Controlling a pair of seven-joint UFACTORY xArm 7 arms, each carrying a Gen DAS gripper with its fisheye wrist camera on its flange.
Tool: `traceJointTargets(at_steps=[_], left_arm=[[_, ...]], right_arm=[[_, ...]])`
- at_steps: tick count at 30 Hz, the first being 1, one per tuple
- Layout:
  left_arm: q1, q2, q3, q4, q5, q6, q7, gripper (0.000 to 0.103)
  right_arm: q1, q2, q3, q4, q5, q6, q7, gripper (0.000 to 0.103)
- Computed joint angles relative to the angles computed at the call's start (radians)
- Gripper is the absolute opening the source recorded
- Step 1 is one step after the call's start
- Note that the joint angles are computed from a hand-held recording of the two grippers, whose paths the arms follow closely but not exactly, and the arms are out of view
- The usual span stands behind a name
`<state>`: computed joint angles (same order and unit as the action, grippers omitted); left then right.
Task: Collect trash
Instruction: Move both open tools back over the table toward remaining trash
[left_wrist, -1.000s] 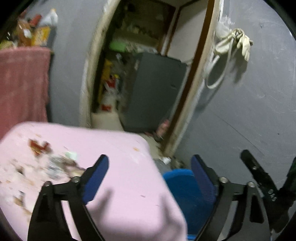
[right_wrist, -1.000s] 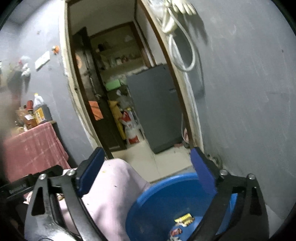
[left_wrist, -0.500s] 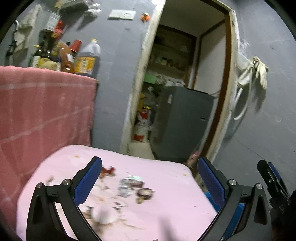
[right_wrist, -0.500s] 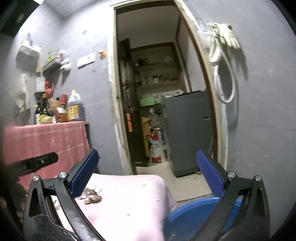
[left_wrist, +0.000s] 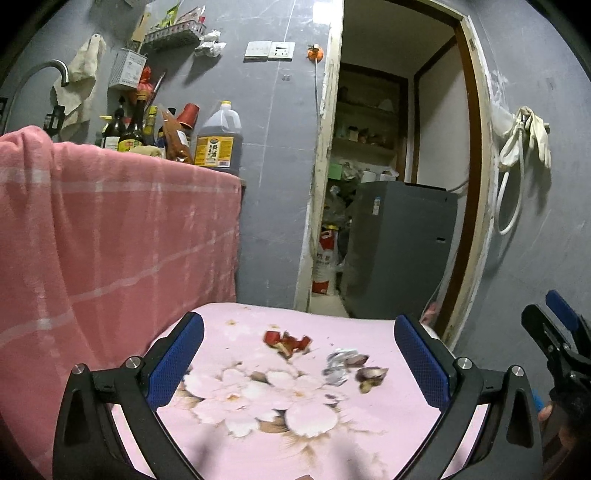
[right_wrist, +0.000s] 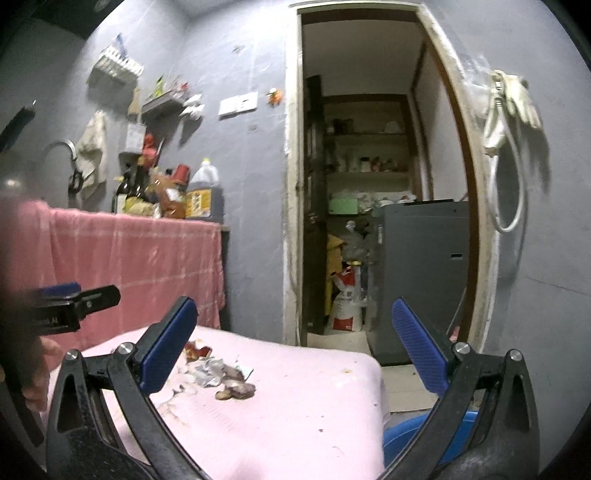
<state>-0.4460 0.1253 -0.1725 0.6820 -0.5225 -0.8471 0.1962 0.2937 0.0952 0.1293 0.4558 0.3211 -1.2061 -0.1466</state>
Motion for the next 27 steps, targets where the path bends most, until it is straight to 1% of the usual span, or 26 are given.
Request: traceJointTargets(at_steps=[2, 4, 5, 9, 13, 17, 19, 21, 23, 24, 26, 27], left_arm=[[0.006, 0.006, 0.005, -0.010, 0.007, -0.004, -0.003, 0.101], [0.013, 0.012, 0.011, -0.012, 0.013, 0.010, -0.001, 0.101], [0.020, 0.012, 0.015, -0.012, 0.024, 0.029, -0.001, 0.101], [0.035, 0.019, 0.031, 0.012, 0.045, 0.153, 0.036, 0.101], [0.046, 0.039, 0.041, 0.033, 0.082, 0.222, 0.017, 0.101], [0.035, 0.062, 0.059, 0.073, 0.076, 0.292, 0.030, 0.101], [0.023, 0.074, 0.072, 0.099, 0.061, 0.333, 0.049, 0.101], [0.017, 0.087, 0.085, 0.124, 0.064, 0.372, 0.057, 0.101], [0.016, 0.102, 0.095, 0.149, 0.081, 0.405, 0.051, 0.101], [0.015, 0.106, 0.100, 0.157, 0.089, 0.419, 0.046, 0.101], [0.015, 0.117, 0.109, 0.180, 0.110, 0.451, 0.031, 0.100], [0.024, 0.122, 0.107, 0.189, 0.133, 0.464, 0.012, 0.099]], right_arm=[[0.001, 0.005, 0.000, 0.008, -0.007, 0.020, -0.006, 0.103], [0.001, 0.010, 0.000, 0.021, -0.013, 0.057, -0.008, 0.103], [0.001, 0.011, -0.001, 0.025, -0.015, 0.070, -0.008, 0.103], [-0.009, 0.013, -0.008, 0.052, -0.030, 0.200, 0.006, 0.103], [-0.018, 0.021, -0.015, 0.074, -0.040, 0.299, 0.018, 0.103], [-0.023, 0.038, -0.022, 0.107, -0.049, 0.375, 0.023, 0.103], [-0.031, 0.044, -0.027, 0.127, -0.073, 0.425, 0.038, 0.102], [-0.041, 0.051, -0.030, 0.144, -0.103, 0.465, 0.058, 0.098], [-0.070, 0.062, -0.033, 0.171, -0.188, 0.529, 0.116, 0.087], [-0.083, 0.067, -0.033, 0.184, -0.226, 0.556, 0.144, 0.084], [-0.100, 0.077, -0.033, 0.205, -0.279, 0.598, 0.181, 0.074], [-0.109, 0.084, -0.032, 0.220, -0.307, 0.628, 0.200, 0.072]])
